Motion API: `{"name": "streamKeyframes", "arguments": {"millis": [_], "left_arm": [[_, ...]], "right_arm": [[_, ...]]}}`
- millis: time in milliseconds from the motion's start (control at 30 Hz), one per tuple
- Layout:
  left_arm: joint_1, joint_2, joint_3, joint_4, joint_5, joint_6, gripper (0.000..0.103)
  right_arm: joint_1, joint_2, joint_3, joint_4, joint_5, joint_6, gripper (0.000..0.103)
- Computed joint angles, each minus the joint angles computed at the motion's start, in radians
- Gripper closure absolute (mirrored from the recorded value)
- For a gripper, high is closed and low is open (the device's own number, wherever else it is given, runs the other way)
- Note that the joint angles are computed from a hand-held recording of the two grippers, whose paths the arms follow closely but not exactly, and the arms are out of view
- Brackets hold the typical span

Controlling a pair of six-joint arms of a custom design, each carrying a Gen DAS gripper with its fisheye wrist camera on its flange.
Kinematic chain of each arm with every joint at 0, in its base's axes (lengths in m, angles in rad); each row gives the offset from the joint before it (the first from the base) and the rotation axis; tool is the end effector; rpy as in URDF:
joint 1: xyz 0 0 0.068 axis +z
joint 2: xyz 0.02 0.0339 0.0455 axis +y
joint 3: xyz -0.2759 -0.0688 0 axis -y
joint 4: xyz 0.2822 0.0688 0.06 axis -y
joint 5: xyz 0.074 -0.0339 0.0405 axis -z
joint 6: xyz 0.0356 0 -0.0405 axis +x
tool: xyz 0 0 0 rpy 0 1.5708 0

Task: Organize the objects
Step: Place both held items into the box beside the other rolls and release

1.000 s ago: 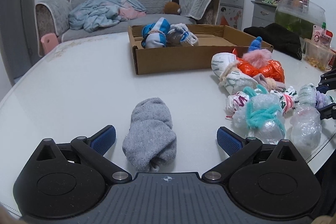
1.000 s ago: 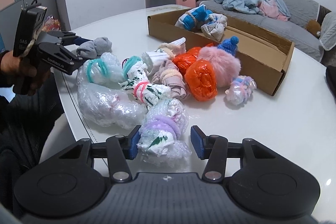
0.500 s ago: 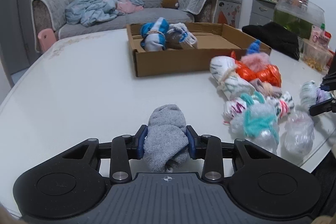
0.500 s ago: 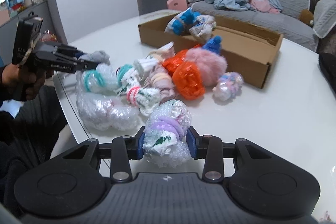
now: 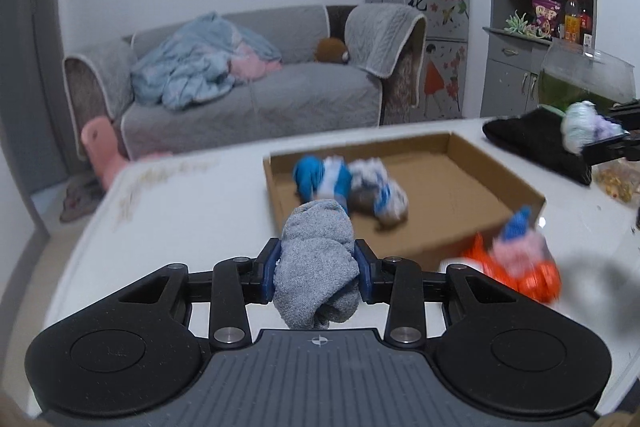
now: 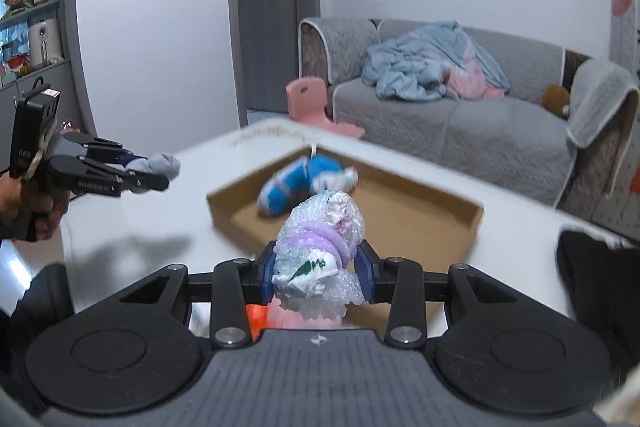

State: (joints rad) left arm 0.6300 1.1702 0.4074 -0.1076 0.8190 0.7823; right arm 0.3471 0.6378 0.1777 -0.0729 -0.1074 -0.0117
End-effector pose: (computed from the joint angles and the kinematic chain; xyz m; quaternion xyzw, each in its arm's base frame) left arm 0.1941 0.1093 0.1408 0.2018 0.8488 -0.0803 0.4821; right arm 0.1605 0.0621 0.1506 -0.1809 0.8484 0.1286 0.4805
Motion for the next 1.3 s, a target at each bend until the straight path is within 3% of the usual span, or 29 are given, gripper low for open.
{"name": "streamKeyframes", "arguments": {"millis": [233,533,733,1300], "left_arm": [[-0.235,0.097,0.074,0.159,-0.154,-0.186,0.059],[-0.403,0.370,0.137,0.347,-0.313,-0.288,0.059],[-0.411,0.465,0.156,0.383,-0.341,-0.265,0.059],[-0.434,0.491,0.142,0.376,-0.387,-0.234,0.059]], "right_arm": [[0.053,0.528,0.228,0.285,-0.014,0.019,0.067],[0.118,0.939,0.430,0.377,0.014,0.034,0.067],[0.110,1.007,0.461,0.364,0.003,0.041,0.067],[0.138,1.127,0.558,0.282,0.002,0.048,0.067]]}}
